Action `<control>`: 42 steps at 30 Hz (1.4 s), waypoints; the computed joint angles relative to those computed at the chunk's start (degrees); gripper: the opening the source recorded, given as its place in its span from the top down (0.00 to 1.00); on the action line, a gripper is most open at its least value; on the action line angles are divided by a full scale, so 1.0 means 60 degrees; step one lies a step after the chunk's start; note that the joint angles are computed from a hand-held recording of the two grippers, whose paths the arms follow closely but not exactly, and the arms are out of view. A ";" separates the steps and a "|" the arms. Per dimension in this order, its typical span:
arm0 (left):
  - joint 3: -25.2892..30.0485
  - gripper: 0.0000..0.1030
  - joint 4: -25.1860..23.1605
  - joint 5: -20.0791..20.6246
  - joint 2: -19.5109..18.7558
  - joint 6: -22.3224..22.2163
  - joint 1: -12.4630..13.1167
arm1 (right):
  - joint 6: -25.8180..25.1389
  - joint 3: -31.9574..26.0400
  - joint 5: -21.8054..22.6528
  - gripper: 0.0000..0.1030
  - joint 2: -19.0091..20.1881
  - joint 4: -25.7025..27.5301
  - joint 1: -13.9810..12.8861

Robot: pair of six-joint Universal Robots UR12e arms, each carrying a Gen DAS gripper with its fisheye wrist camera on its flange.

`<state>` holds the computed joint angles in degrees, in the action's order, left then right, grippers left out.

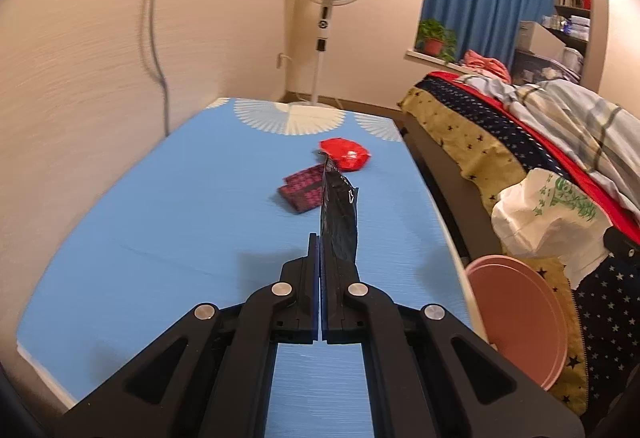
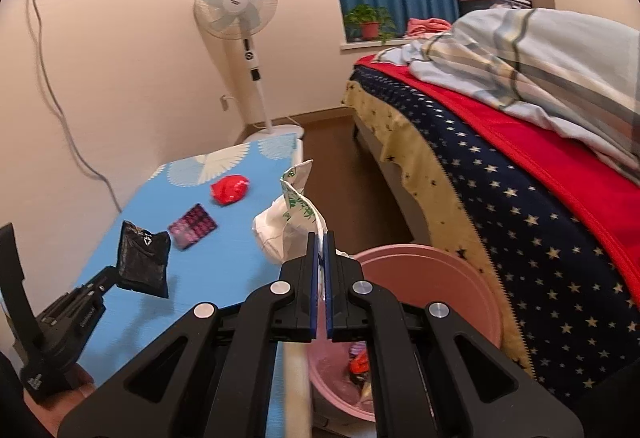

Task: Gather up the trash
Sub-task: 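Carry the black bag and white printed bag over the pink bin with both tools, then open both tools to drop the black bag and white bag into the bin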

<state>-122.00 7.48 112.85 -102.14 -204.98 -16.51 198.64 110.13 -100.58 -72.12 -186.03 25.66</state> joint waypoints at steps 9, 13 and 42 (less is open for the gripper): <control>0.0372 1.00 0.0302 -0.0741 -0.0413 0.0384 -0.0269 | 0.0350 0.0171 -0.0559 0.98 -0.0042 0.0173 -0.0162; 0.0576 1.00 0.0415 -0.1074 -0.0644 0.0560 -0.0395 | 0.0555 0.0215 -0.0776 0.98 -0.0037 0.0350 -0.0191; 0.1581 1.00 -0.0522 -0.3030 -0.1666 0.1758 -0.0958 | 0.1415 0.0279 -0.1979 0.98 0.0126 0.1163 -0.0262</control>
<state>-112.51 4.35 94.67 -112.13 -194.44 -22.25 207.13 111.80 -112.46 -71.36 -179.05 24.09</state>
